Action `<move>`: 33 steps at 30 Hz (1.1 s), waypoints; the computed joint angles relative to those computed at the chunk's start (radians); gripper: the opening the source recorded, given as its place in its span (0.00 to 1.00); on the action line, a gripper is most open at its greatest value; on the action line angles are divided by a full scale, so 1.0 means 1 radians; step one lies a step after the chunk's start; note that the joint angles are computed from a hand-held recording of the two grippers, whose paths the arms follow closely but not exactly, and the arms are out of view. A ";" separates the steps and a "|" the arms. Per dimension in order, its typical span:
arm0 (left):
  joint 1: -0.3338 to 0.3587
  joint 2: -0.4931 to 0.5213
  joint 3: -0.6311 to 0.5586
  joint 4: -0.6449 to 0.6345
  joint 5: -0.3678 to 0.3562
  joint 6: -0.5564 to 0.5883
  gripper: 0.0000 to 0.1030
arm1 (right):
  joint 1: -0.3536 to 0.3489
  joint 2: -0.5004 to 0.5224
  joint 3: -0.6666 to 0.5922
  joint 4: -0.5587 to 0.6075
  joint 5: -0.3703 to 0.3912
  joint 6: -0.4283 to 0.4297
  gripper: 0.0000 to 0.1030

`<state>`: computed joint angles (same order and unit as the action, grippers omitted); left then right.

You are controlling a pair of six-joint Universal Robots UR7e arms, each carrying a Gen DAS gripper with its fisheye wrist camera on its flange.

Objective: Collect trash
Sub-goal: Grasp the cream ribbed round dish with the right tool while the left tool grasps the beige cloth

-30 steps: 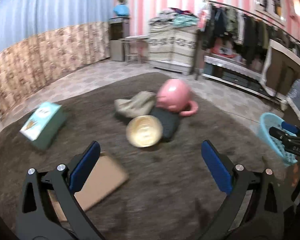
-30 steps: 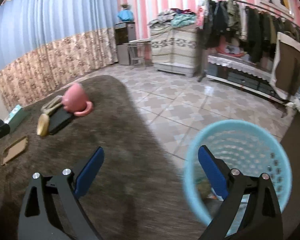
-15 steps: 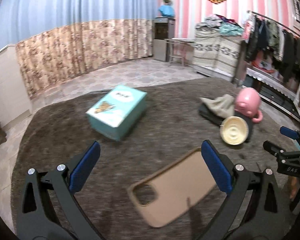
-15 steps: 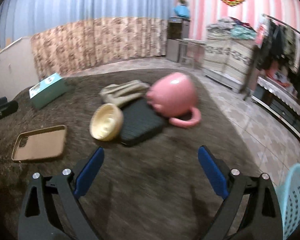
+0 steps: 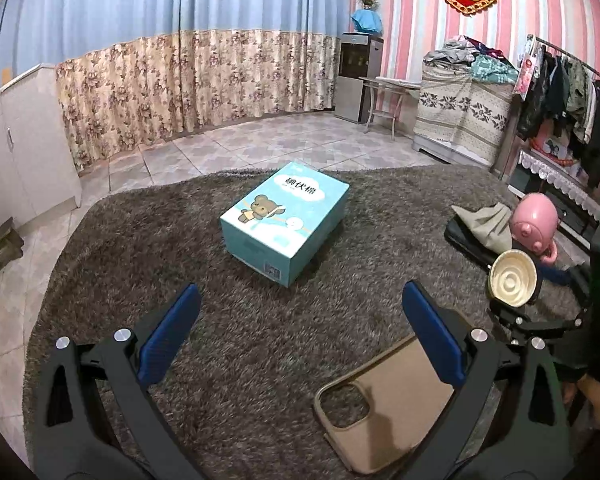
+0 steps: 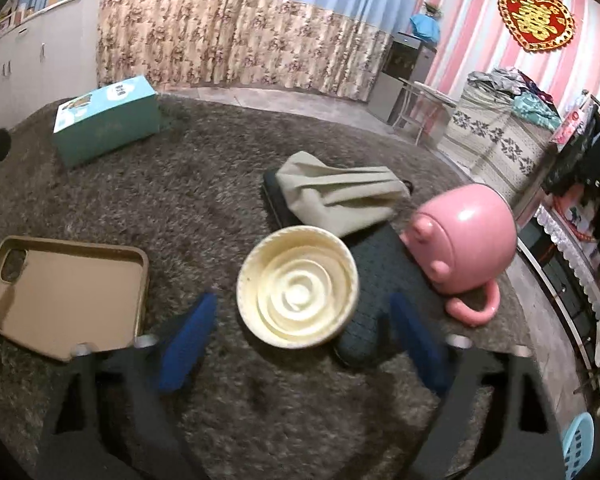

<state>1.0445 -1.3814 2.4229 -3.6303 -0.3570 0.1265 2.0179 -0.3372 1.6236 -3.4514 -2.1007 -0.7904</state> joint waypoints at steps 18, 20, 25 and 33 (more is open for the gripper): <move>0.019 0.360 -0.349 0.222 -0.152 0.006 0.95 | -0.198 -0.372 0.357 -0.124 0.104 0.149 0.59; 0.032 0.382 -0.395 0.294 -0.179 -0.024 0.94 | -0.220 -0.398 0.374 -0.132 0.098 0.154 0.59; 0.062 0.450 -0.503 0.397 -0.177 -0.030 0.75 | -0.272 -0.454 0.422 -0.165 0.098 0.176 0.59; 0.060 0.399 -0.451 0.437 -0.229 -0.075 0.21 | -0.312 -0.513 0.493 -0.236 0.124 0.193 0.59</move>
